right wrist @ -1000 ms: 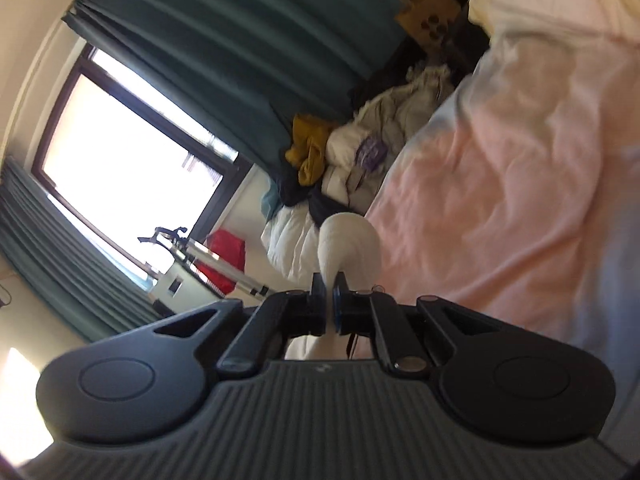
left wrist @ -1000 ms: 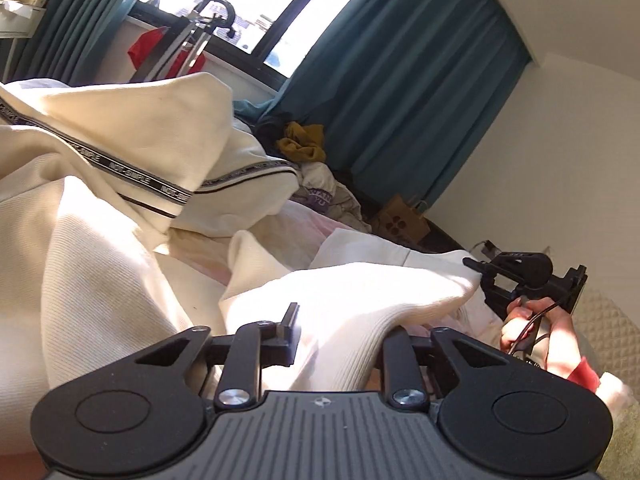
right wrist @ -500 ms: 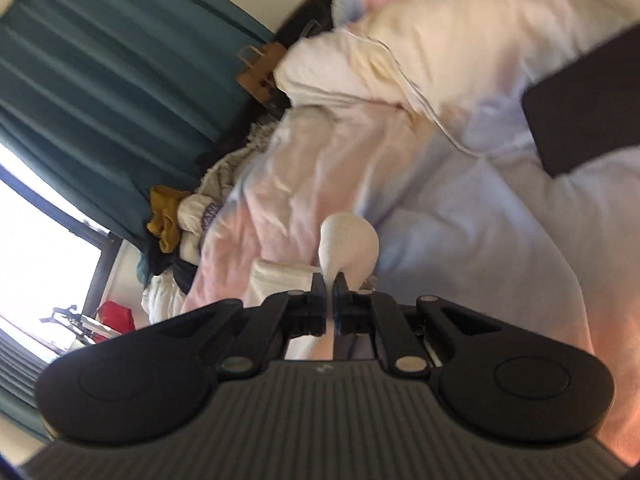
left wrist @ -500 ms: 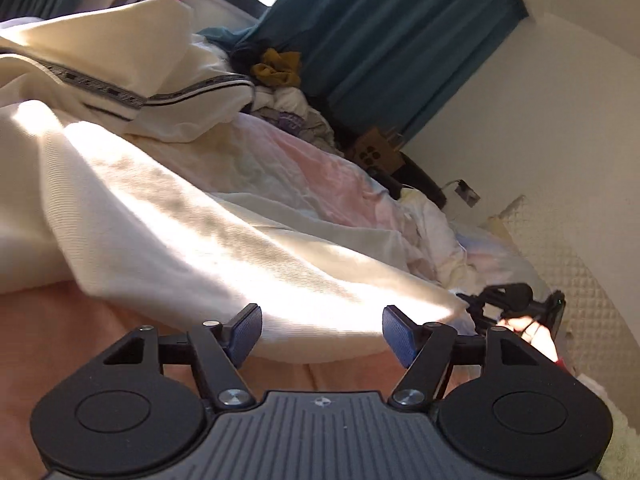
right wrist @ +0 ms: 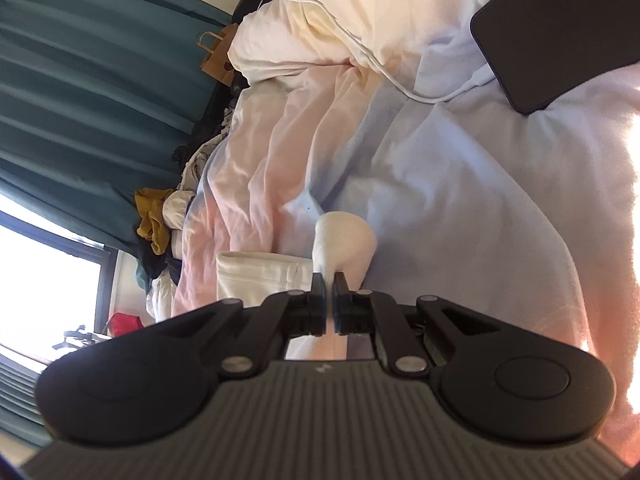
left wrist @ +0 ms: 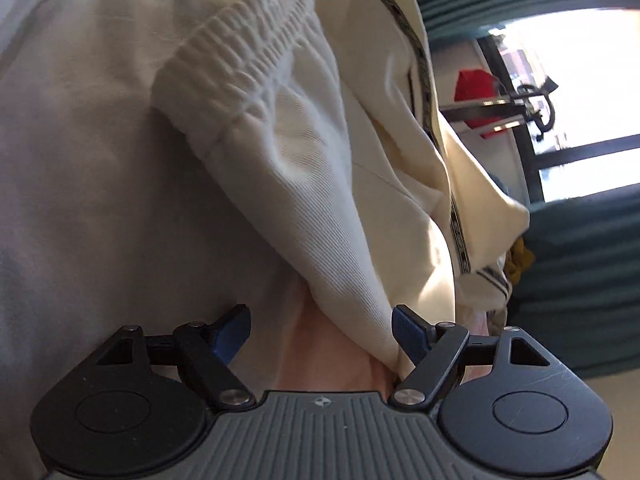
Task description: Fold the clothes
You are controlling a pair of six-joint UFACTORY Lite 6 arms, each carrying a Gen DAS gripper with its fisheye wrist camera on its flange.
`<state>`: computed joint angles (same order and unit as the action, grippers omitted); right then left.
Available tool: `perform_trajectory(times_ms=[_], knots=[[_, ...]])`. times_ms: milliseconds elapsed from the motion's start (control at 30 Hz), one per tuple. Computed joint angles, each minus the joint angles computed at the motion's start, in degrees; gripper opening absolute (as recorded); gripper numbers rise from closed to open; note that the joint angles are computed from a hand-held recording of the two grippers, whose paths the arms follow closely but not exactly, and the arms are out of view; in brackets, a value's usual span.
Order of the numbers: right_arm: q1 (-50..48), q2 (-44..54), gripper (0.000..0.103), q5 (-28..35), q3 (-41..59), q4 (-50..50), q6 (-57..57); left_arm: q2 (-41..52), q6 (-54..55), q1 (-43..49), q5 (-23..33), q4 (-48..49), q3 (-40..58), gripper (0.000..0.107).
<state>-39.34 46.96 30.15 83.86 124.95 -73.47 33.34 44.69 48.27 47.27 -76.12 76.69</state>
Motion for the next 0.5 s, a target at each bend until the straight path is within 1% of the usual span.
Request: perform_trajectory(times_ms=[67,133,167,200,233,267,300,367,500], knots=[[0.10,0.73,0.006,-0.16,0.76,-0.16,0.35,2.03,0.29,0.15,-1.16,-3.64,1.54,0.076],[0.54,1.20,0.006,-0.54,1.48,0.72,-0.99,3.94,0.00,-0.56,-2.99,-6.72,3.43,0.072],[0.79,1.41,0.006,-0.76,1.82,1.25,-1.80,4.87,-0.03,-0.89,-4.05,-8.37,4.36,0.063],[1.22,1.44,0.006,-1.27,2.07,2.30,-3.46,5.87,-0.26,-0.74,-3.72,-9.43,5.56,0.045],[1.64,1.42,0.006,-1.62,2.20,3.77,-5.31,6.94,-0.70,-0.30,-2.56,-10.07,7.00,0.034],[2.06,1.38,0.006,-1.98,2.30,5.25,-7.14,8.02,-1.17,0.13,-1.41,-10.72,8.44,0.016],[2.51,1.20,0.006,-2.57,2.25,6.72,-8.61,9.11,-1.69,0.55,-0.28,-11.36,9.92,0.013],[3.24,0.67,0.006,-3.63,1.90,9.08,-10.92,8.70,-1.46,1.80,0.99,-12.26,11.15,0.011],[2.79,-0.93,0.006,-2.96,-0.22,10.33,-11.34,3.35,0.88,5.56,-0.13,-11.86,10.55,0.009]])
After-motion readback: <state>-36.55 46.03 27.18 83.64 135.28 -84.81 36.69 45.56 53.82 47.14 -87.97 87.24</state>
